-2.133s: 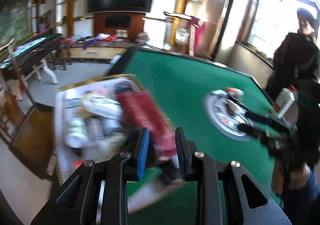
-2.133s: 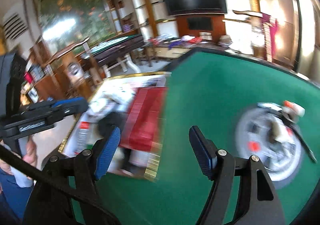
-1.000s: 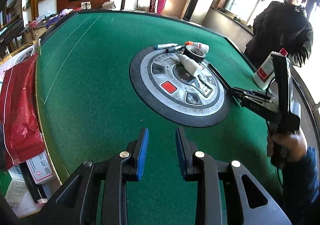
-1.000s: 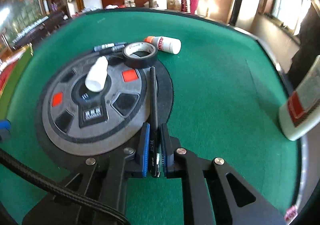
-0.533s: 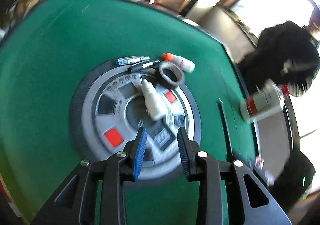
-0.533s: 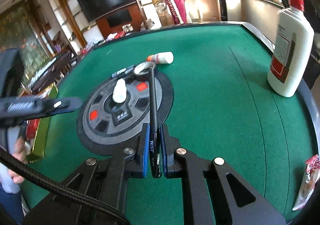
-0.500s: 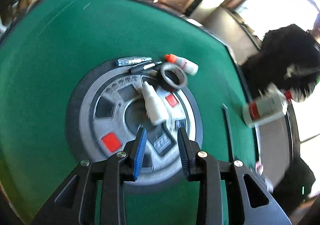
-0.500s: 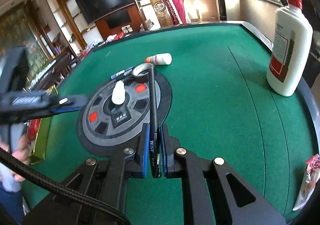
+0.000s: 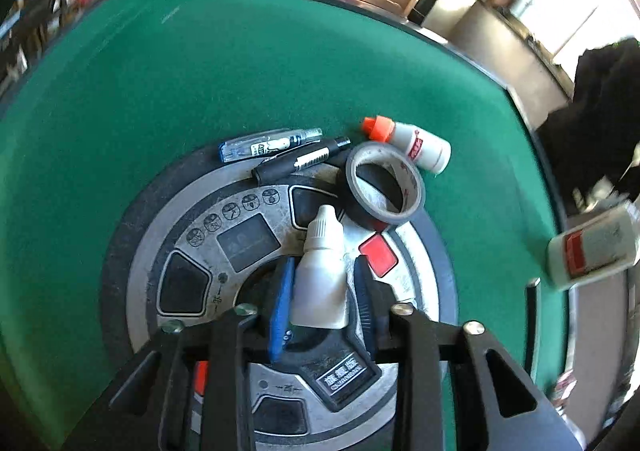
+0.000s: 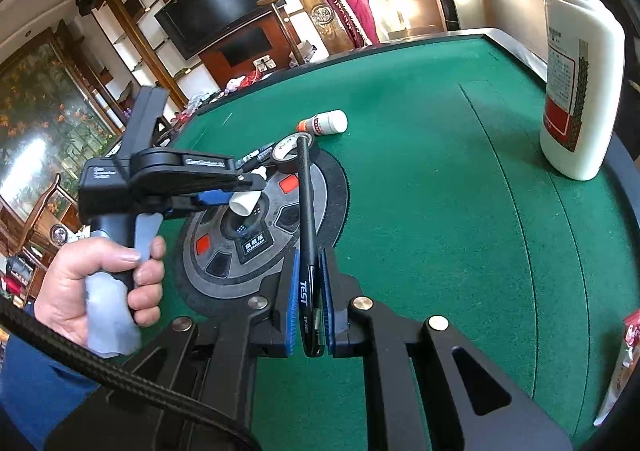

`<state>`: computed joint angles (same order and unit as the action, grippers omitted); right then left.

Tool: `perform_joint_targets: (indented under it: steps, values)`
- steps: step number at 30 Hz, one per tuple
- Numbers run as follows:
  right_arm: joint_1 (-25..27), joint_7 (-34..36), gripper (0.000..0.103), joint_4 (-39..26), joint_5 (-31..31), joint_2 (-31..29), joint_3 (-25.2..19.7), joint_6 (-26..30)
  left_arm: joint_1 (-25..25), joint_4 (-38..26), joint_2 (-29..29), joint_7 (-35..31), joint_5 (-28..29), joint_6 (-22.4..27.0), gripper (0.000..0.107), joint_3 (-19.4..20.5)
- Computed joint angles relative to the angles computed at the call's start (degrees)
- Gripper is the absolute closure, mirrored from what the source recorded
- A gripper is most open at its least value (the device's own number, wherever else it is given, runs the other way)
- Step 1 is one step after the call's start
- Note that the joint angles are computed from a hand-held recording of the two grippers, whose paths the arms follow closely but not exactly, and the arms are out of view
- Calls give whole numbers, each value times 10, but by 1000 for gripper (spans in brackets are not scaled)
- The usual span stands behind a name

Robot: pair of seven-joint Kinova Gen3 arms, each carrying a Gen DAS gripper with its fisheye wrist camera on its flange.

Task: Organize objects
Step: 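Grasp the white dropper bottle with the left gripper, then carry the dropper bottle and black marker toward the white tray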

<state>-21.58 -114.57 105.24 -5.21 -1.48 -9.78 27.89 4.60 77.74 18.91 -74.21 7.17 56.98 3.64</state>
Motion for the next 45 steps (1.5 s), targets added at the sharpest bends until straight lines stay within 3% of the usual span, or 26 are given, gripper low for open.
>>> perform_joint_targets:
  steps: [6, 15, 23, 33, 45]
  values:
    - [-4, -11, 95, 0, 15, 0, -4, 0, -16, 91, -62, -43, 18, -56, 85, 2]
    - [-25, 0, 95, 1, 7, 4, -16, -9, -38, 244, -222, -152, 58, -132, 85, -19]
    - [-78, -90, 95, -7, 88, 10, -53, -17, -42, 333, -336, -175, 30, -180, 85, -40]
    - [-153, -160, 95, -44, 141, 49, -64, -29, -83, 393, -430, -177, -16, -213, 85, -80]
    - [-253, -161, 95, -166, 179, 136, -43, 9, -132, 427, -478, -194, -52, -257, 85, -145]
